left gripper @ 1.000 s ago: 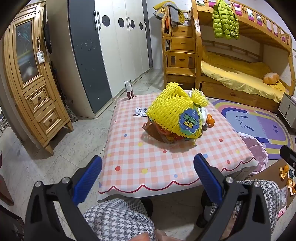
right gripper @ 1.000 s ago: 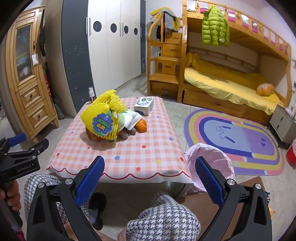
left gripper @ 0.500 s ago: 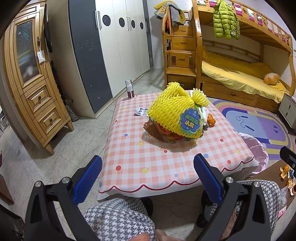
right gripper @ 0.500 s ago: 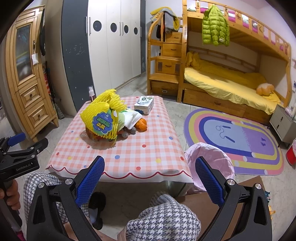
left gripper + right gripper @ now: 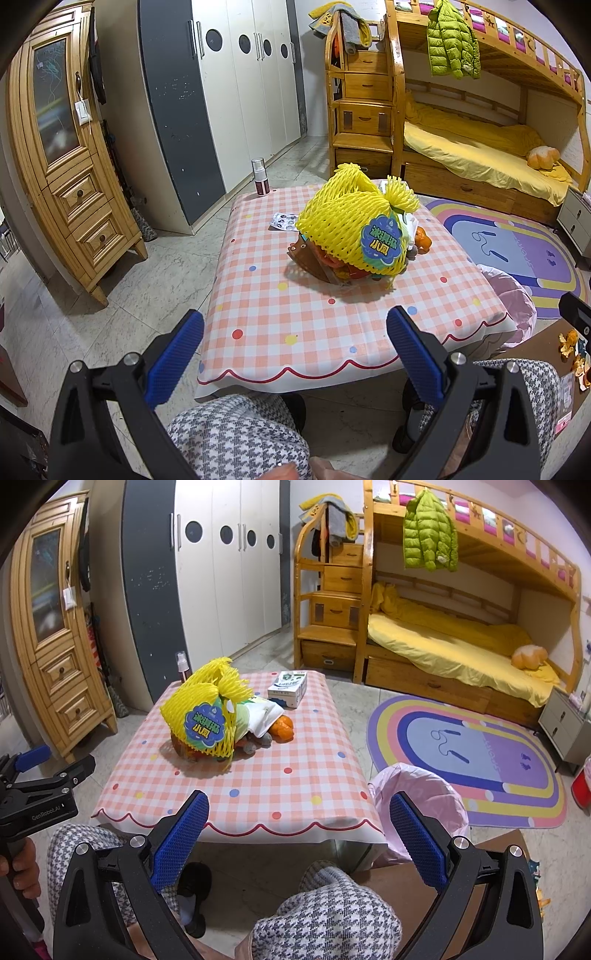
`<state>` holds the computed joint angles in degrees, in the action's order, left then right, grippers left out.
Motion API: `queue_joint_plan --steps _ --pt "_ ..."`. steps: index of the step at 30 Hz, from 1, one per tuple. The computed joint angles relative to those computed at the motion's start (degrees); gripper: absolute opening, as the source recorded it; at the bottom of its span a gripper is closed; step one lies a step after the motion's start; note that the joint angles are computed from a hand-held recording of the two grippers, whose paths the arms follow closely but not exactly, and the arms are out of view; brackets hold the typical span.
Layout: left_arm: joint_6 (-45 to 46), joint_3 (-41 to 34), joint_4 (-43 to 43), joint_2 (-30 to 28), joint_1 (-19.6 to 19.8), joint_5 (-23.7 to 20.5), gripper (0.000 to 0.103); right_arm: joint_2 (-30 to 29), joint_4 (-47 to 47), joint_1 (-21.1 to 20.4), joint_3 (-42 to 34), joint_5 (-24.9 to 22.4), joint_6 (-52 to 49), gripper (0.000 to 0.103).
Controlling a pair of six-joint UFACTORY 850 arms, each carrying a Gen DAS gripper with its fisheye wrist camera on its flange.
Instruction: Collect trash
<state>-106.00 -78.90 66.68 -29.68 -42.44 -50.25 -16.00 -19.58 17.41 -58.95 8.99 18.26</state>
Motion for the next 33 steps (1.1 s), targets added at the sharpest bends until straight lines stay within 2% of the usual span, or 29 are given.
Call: queue_joint_plan --steps 33 --pt "-0.2 0.4 0.1 0.2 0.1 0.1 0.096 -0.2 -0.4 -0.1 0.0 -0.1 0.4 0.097"
